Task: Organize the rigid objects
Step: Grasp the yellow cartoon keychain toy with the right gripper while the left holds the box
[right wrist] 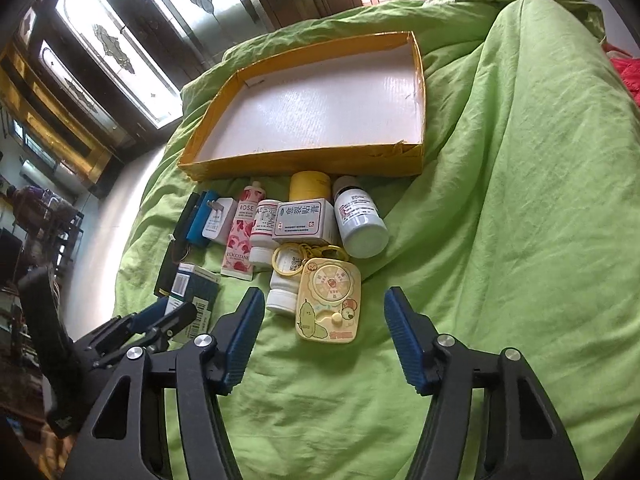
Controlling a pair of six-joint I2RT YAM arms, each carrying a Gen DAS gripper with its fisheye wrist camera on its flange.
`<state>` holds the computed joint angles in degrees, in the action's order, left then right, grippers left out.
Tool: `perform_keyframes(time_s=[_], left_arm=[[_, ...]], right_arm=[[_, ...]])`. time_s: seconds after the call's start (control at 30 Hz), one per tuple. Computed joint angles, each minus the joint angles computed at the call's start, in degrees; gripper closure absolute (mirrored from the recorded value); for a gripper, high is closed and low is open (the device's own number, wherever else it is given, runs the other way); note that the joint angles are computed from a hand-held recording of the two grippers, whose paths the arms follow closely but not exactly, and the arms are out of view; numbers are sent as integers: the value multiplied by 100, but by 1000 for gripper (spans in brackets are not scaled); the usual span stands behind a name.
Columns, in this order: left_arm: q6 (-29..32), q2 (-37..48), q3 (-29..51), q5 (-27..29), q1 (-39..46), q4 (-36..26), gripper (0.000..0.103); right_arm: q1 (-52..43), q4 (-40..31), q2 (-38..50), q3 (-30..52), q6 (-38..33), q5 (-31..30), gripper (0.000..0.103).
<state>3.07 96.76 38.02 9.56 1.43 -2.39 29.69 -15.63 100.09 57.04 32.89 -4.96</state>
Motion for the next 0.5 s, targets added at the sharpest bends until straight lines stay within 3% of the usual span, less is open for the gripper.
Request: perform_keyframes(time_s=[0.17, 0.5], left_arm=[[60, 70, 42, 38, -4, -71, 69], [48, 216, 129, 94, 1, -123, 69]], right_arm=[[-440, -391, 500, 555, -13, -451, 46], [-435, 140, 1208, 390, 326, -1439, 46]])
